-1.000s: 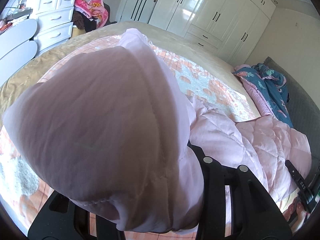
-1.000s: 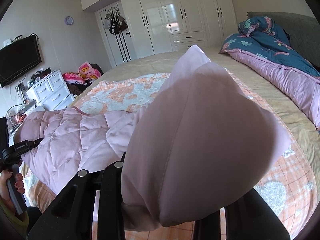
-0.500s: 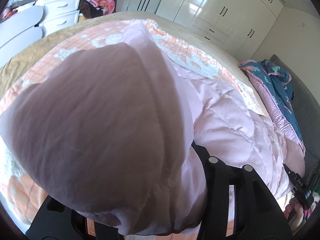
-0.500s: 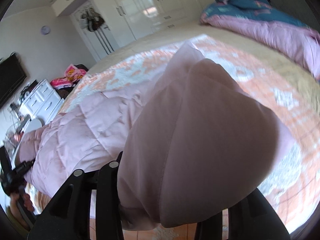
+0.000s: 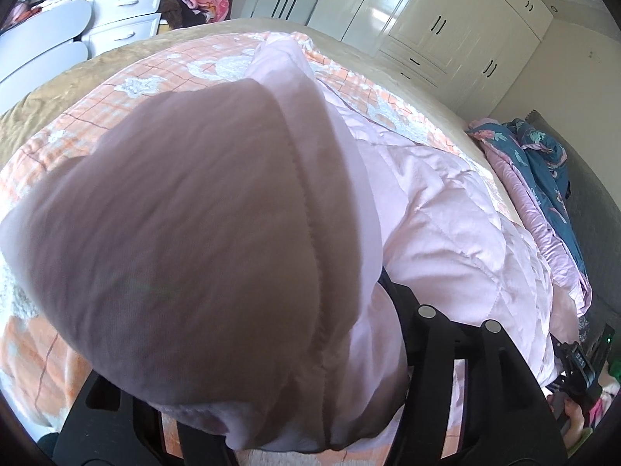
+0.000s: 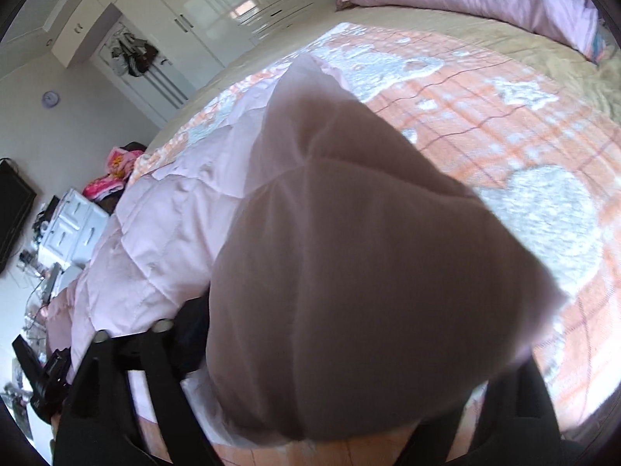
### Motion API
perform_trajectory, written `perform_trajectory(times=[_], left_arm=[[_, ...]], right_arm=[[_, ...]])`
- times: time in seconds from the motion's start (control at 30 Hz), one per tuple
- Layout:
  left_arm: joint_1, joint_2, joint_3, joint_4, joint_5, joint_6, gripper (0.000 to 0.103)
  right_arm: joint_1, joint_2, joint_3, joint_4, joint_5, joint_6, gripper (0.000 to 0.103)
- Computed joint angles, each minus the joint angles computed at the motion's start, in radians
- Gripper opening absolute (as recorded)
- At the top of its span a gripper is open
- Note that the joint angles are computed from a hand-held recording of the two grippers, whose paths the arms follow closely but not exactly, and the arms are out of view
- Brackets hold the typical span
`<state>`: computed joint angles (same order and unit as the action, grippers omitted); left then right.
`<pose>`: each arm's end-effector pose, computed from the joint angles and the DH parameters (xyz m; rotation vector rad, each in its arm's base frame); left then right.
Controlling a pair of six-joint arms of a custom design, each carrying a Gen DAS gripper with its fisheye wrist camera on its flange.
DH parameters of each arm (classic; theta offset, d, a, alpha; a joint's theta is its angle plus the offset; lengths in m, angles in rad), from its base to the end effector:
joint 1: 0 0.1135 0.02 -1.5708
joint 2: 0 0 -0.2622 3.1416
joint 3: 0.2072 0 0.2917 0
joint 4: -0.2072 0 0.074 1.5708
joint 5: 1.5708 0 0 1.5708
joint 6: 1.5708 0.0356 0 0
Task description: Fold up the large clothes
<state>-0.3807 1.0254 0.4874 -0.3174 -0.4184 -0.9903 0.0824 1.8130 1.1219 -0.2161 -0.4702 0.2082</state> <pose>0.2187 -0.0719 0.1625 -0.8759 2.1678 -0.1685 0.4035 0.0495 0.1490 -0.0480 2.4712 0.7067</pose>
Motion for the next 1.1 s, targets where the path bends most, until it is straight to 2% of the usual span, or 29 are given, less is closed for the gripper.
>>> perform_trajectory(times=[0.1,0.3,0.47,0.53,0.6,0.67,0.73,0.83,1.1], left_arm=[[-0.005,-0.006,0.007,-0.018,0.000,-0.005,0.051],[-0.023,-0.048,0.007,-0.074,0.001,-0.025,0.058],[-0.059,-0.115,0.008,-0.170,-0.012,-0.044,0.065],[-0.087,-0.144,0.008,-0.214,-0.036,-0.066,0.073],[-0.120,-0.179,0.006,-0.263,-0.061,-0.092,0.076],[-0.147,-0.190,0.020,-0.312,-0.093,-0.103,0.083],[-0.208,-0.199,0.045,-0.383,-0.149,-0.131,0.091],[-0.285,-0.211,0.070,-0.456,-0.209,-0.176,0.094],[-0.465,-0.215,0.156,-0.644,-0.331,-0.335,0.094]], right_arm=[[-0.006,-0.038,-0.029,-0.005,0.012,-0.008,0.097],[-0.035,-0.151,-0.114,-0.002,0.038,-0.060,0.098],[-0.060,-0.243,-0.167,-0.010,0.045,-0.114,0.099],[-0.069,-0.293,-0.206,0.001,0.047,-0.133,0.099],[-0.079,-0.332,-0.228,-0.005,0.050,-0.145,0.099],[-0.091,-0.369,-0.244,-0.018,0.033,-0.162,0.099],[-0.094,-0.418,-0.264,-0.027,0.036,-0.181,0.099],[-0.104,-0.478,-0.290,-0.038,0.027,-0.198,0.099],[-0.122,-0.638,-0.343,-0.097,0.004,-0.244,0.099]])
